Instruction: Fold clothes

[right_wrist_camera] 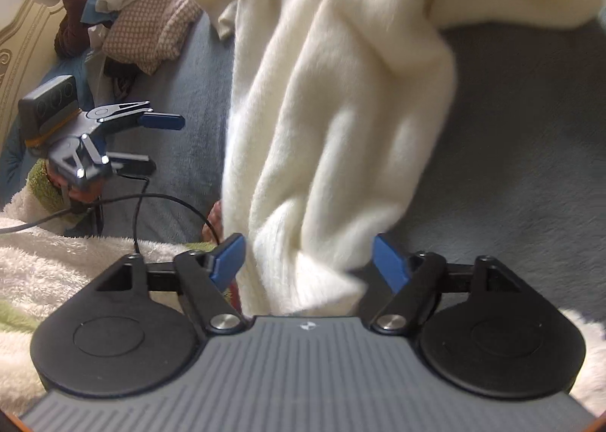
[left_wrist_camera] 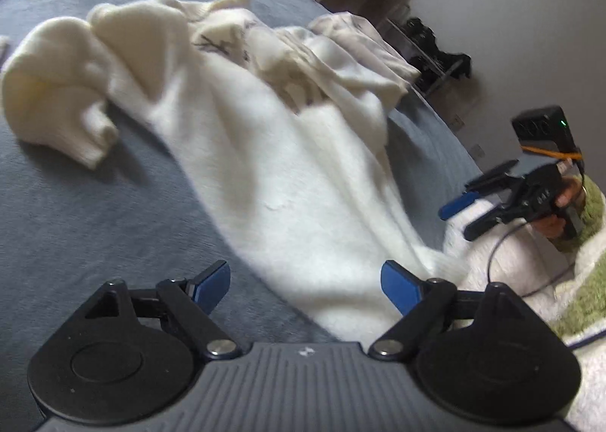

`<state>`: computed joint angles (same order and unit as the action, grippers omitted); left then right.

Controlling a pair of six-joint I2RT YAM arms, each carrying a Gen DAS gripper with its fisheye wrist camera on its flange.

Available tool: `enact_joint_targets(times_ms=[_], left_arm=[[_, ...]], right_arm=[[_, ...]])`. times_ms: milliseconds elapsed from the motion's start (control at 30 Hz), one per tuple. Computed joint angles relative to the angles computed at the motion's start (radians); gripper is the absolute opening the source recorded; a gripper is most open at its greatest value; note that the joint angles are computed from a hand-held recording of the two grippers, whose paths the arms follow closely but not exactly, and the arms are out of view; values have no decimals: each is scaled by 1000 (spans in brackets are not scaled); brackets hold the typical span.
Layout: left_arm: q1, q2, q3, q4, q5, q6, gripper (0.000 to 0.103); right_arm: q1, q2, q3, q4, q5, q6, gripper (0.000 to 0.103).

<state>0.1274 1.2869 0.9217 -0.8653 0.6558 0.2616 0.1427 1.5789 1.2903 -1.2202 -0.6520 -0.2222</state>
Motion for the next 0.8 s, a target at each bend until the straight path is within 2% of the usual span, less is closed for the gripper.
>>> enact_joint_targets(times_ms=[67,167,267,300,367,400,433,533,633,667,700,733,800], left_arm=[[5,11,2,91,-49,-105,88],[11,34,-18,291,-161,-324,88],[4,87,-18,464,-312,-515,92],[-12,122,-10,523,-400,-559,92],[-41,194,16,604,-556,-614,93],[-40,223,28,634,-595,-628,93],[-37,251,40,662,-624,-644,93],[-15,328,68,745,-611,-717,95],[-25,421,107,813,-626,-771,92],[-32,453,122,828,-636,-784,86],[-39,482,133,842,-648,-794,70],[-46,504,142,849,-661,-805,60],[-72,520,161,839,-728,-794,16]], right_arm=[[-37,-28,9,28,-4,14,76],[-118,-71,-13,138,-61,85,76],[-141,-82,-111,456,-211,366,76],[-140,-75,-163,597,-268,486,77],[-109,-32,-254,875,-315,708,77],[-89,0,-292,1015,-325,816,77],[-73,35,-315,1115,-319,887,77],[-34,139,-329,1263,-263,976,77],[-24,195,-342,1336,-256,1001,77],[-25,198,-346,1333,-257,983,77],[-27,201,-350,1330,-258,966,77],[-31,206,-355,1338,-265,958,77],[-46,218,-376,1385,-279,985,77]])
